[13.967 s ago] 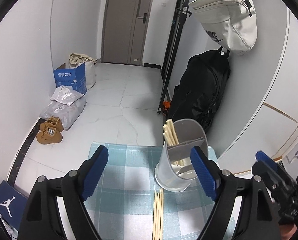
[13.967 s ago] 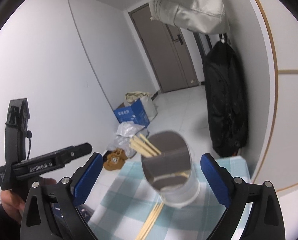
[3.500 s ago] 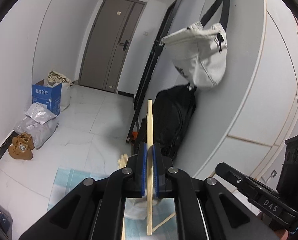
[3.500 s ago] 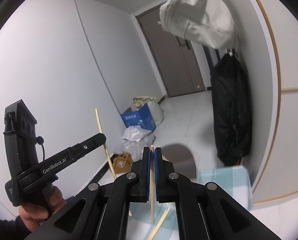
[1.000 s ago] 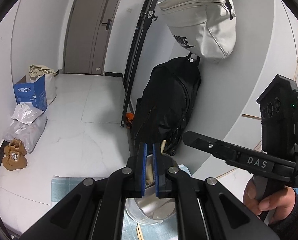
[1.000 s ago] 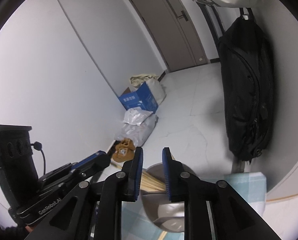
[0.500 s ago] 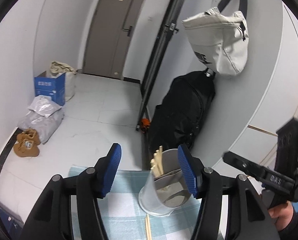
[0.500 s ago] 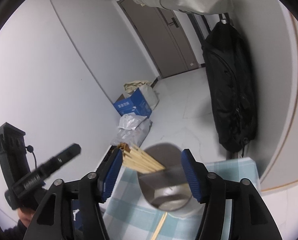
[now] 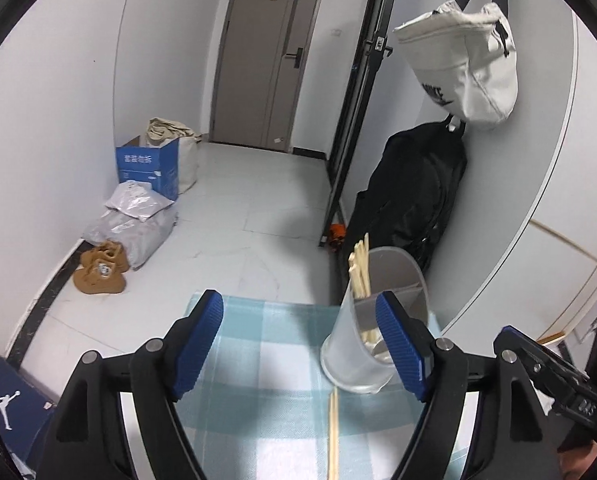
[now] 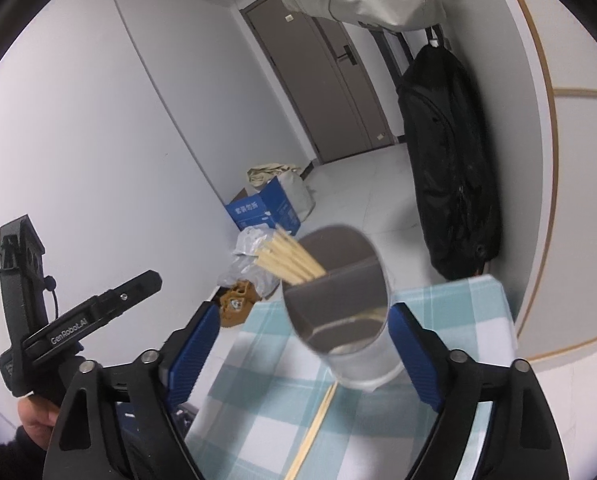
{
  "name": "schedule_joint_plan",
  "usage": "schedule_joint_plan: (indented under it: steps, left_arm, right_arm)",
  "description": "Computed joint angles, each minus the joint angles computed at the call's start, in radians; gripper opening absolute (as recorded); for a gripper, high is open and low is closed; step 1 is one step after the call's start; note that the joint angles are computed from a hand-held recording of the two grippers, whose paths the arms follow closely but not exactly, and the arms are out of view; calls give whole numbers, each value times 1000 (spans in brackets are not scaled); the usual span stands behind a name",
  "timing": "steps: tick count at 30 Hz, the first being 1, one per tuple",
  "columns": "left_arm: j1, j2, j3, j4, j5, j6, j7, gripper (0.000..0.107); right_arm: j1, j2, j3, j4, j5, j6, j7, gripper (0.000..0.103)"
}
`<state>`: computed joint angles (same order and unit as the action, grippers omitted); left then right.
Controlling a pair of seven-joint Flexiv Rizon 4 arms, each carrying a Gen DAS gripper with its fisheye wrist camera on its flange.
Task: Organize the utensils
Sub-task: 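Open both tools to drop the chopsticks into the white holder, then lower both tools toward the last chopsticks on the cloth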
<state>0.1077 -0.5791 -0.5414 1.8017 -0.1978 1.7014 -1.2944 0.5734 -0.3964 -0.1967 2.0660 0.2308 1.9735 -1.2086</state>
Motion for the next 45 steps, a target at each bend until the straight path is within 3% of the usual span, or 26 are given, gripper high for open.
schedule_joint_plan:
  steps: [2,7,12,16,22,25,27,30,32,36,40,45]
  left_arm:
    - [-37,7,49,14,6,26,-12,82]
    - [-78,16,113,50,42,67,-38,83]
    - [-69,11,116,75,68,50,-52,83]
    - [-72,2,130,86,65,48,-61,83]
    - [-138,-22,222,55,20,-30,-77,83]
    - [-219,-39,328,7,-1,-76,-87,83]
    - [-234,-43,356,-4,-21,-103,-100,83]
    - [-194,-38,323,0,-62,-148,-103,83]
    - [-161,-32,291,12,-88,-155,-96,83]
    - [-163,-25,306,15,-112,-160,-107,83]
    - [-167,-27,328,5,-127,-189,-118,83]
    - [-146,-29,312,-1,-163,-222,-123,83]
  right_arm:
    - [16,-10,0,12,16,21,-2,91]
    - [53,-41,-1,28,46,33,-26,91]
    - [99,-59,-33,42,60,-6,-26,91]
    - [62,-75,6,48,7,-24,-4,89]
    - [92,-109,-38,41,-62,-126,34,72]
    - [25,-127,17,12,-127,-223,85,61]
    - [-32,-139,73,-9,-165,-276,106,49]
    - [-65,-160,100,-45,-231,-362,126,39]
    - [-40,-174,64,-63,-287,-407,145,34]
    - [-73,-207,91,-123,-354,-496,175,25]
    - [-41,-226,42,-157,-432,-586,264,22]
    - [-67,-229,75,-200,-512,-679,301,22]
